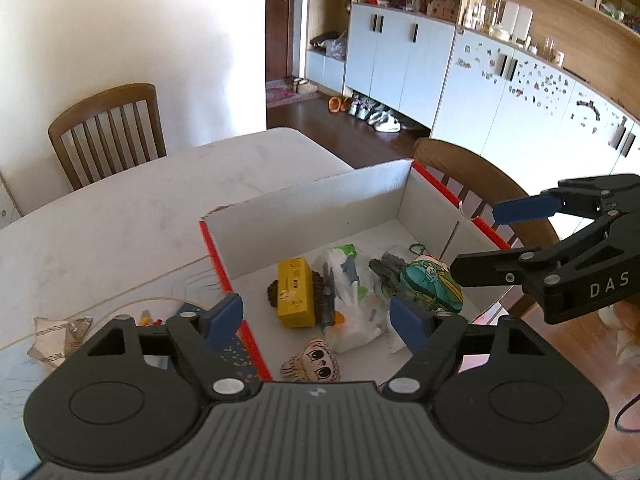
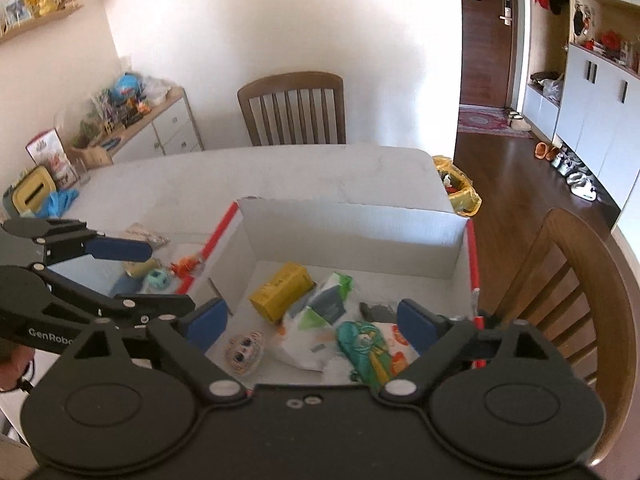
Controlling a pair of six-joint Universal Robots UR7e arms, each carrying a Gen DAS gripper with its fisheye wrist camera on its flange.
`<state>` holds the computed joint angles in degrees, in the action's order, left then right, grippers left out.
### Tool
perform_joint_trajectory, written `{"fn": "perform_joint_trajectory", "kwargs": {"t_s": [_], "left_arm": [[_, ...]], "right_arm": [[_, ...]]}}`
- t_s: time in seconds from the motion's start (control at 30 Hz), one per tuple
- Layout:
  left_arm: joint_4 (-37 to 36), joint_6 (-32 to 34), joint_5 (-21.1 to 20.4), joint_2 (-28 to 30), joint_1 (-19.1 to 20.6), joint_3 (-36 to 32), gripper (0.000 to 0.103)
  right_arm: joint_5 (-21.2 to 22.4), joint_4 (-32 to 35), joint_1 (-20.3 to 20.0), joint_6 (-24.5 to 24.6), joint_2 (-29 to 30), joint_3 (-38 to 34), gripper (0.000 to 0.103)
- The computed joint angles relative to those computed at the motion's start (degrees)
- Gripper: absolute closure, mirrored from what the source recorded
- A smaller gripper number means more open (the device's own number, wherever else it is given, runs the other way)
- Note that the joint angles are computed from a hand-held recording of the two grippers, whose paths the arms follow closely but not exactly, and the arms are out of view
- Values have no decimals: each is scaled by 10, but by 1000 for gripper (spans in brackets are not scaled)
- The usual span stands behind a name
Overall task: Organize objects
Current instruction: 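Move both tools back toward the remaining items on the table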
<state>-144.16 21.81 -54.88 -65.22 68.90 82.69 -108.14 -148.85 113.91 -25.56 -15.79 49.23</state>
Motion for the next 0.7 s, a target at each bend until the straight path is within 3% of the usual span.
{"fn": "perform_joint_trajectory", "kwargs": {"t_s": [0.13, 0.4, 0.7], "left_arm": [[-6, 9, -7, -15, 4, 7, 22], [-4, 17, -14, -38, 17, 8, 18], [2, 15, -21, -58, 39, -1, 11]], "right_arm": [[2, -23, 10, 14, 2, 12, 3], [19, -57, 27, 48, 13, 22, 1], [13, -49, 50, 63, 41, 1, 1]]}}
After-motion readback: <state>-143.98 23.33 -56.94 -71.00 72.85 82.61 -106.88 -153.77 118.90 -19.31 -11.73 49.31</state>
